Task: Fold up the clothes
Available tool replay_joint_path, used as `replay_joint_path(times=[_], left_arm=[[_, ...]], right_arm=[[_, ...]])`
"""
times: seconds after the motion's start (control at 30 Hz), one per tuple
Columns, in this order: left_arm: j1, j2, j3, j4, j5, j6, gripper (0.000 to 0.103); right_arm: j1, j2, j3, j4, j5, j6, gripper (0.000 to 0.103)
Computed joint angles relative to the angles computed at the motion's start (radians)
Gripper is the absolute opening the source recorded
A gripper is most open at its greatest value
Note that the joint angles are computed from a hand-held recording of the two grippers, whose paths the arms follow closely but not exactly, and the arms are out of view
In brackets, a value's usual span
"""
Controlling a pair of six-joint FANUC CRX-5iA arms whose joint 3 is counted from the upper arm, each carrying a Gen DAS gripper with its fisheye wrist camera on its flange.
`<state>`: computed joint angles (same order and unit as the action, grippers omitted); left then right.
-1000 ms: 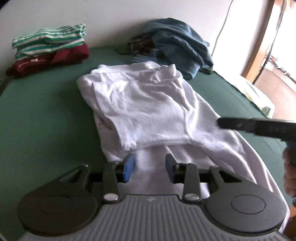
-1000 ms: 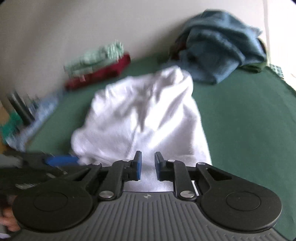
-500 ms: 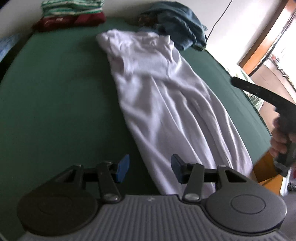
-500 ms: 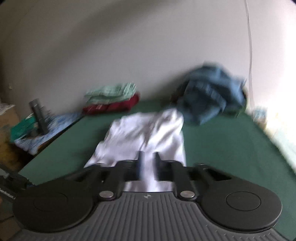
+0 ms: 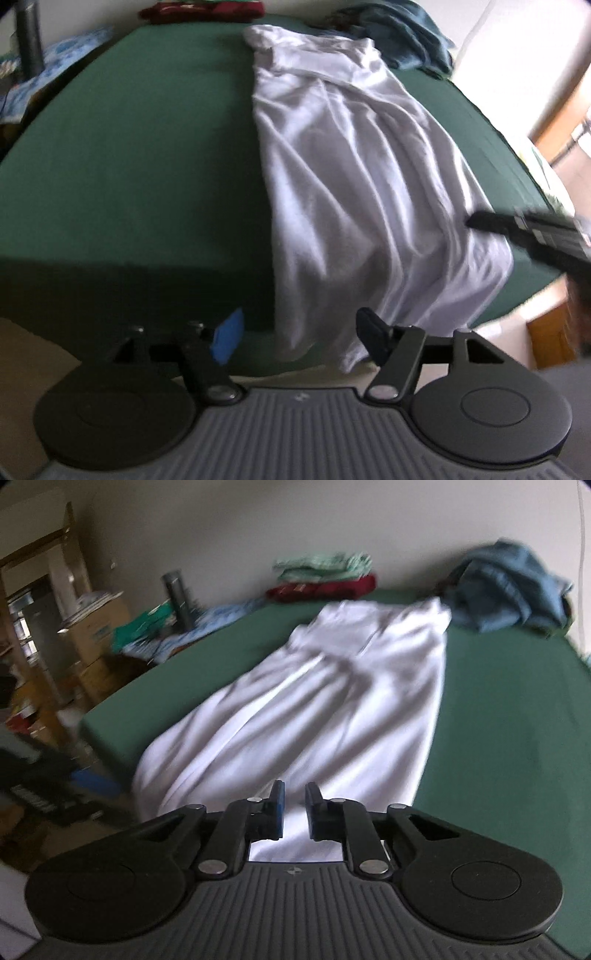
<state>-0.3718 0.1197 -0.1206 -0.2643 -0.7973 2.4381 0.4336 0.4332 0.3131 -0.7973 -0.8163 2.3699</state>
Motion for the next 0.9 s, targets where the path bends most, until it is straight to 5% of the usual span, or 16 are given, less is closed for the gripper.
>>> replay_joint_path(times=[0.07,0.13,0.23,0.33,0.5,0.63,0.7,0.9], left_arm=[[-0.011,0.056,0.044,-0.009,-0.059,-0.005,0.026],[-0.039,0.117,0.102,-0.010,-0.152,-0.080,0.019],[-0.087,0.156,0.138,-0.020,-0.234,-0.175,0.032],[-0.096,0.150,0.124,0.003,-0.261,-0.202,0.043],[-0.081,0.116,0.102,0.015,-0.281,-0.132,0.055],[-0.101,0.097,0.107,-0.033,-0.304,-0.065,0.067],[-0.117,0.095,0.114,-0.065,-0.324,-0.037,0.067],[-0.108,0.067,0.096,-0.099,-0.289,-0.033,0.067]], right_arm=[[0.000,-0.013,-0.017,0.000,-0.014,0.029,0.014],[-0.017,-0.020,-0.020,-0.042,-0.066,0.080,0.015],[-0.047,0.024,0.059,-0.103,-0.251,0.146,0.020],[-0.029,0.085,0.143,-0.110,-0.388,0.161,0.038],[0.063,0.132,0.169,-0.038,-0.353,0.078,0.048],[0.093,0.120,0.141,0.012,-0.294,0.018,0.034],[0.108,0.114,0.127,0.039,-0.266,-0.011,0.003],[0.050,0.089,0.110,0.047,-0.295,-0.110,0.002]])
